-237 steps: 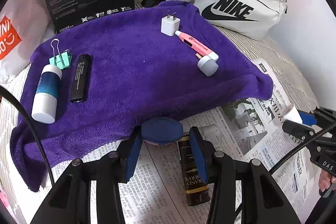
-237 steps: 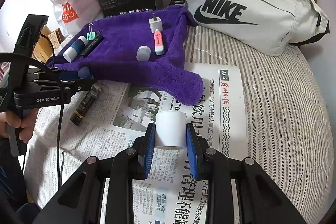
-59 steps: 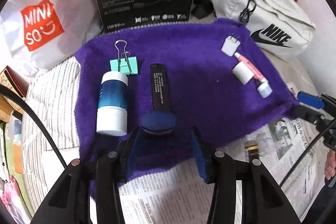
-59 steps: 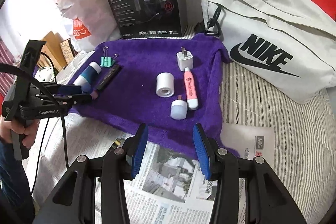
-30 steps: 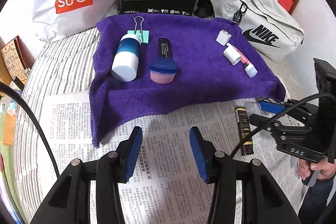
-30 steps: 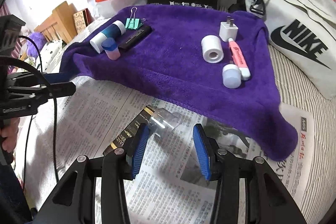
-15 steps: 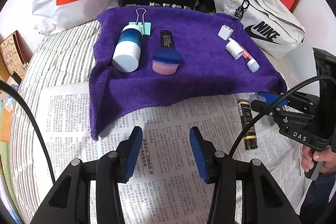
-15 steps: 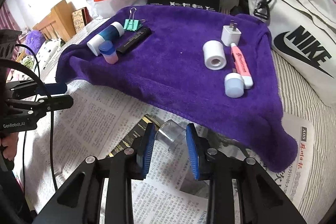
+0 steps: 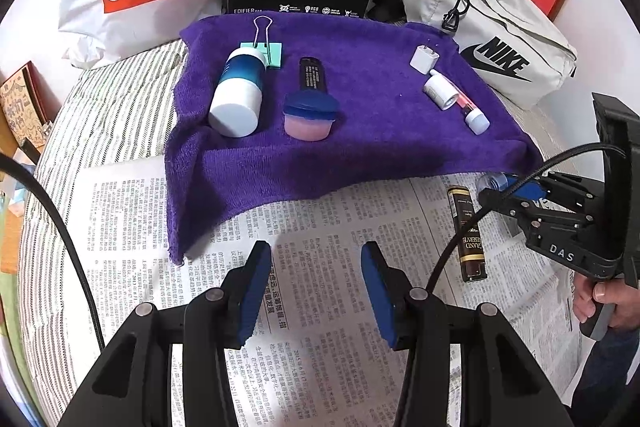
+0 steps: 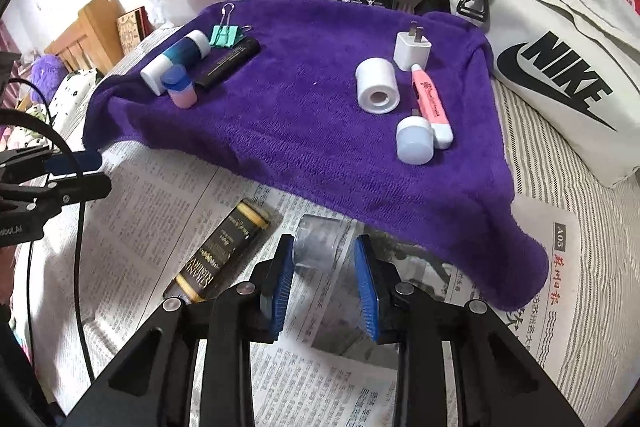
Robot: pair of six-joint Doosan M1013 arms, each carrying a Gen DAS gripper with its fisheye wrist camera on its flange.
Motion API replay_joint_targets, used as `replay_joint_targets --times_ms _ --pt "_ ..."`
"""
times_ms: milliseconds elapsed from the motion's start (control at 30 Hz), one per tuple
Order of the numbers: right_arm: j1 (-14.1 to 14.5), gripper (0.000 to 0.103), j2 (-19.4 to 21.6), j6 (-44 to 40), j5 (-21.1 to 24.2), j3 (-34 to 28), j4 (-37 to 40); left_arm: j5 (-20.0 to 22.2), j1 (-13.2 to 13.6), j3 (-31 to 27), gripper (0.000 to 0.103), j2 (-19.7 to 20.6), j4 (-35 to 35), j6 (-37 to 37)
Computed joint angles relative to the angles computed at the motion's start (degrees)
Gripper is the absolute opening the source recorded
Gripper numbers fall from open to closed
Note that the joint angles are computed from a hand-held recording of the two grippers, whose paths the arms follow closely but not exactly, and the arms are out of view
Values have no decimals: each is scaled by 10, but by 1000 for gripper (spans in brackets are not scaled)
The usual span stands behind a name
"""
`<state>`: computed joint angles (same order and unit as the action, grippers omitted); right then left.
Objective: Organize rigid objects
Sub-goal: 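Grasp the clear plastic cup on the newspaper with the right gripper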
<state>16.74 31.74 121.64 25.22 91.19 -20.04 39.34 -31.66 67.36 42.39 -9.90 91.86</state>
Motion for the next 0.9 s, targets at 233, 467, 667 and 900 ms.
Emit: replay_joint_targets --times_ms 233,467,667,900 --pt "3 25 5 26 -12 -3 -31 0 -3 1 45 1 2 2" --pt "-6 18 -8 12 -34 14 5 -4 -4 6 45 -1 -1 5" --pt "-5 18 -27 58 -47 40 -40 -4 -8 5 45 -1 -3 9" --pt "-8 18 -54 136 -63 76 -109 10 -17 -13 45 11 -20 35"
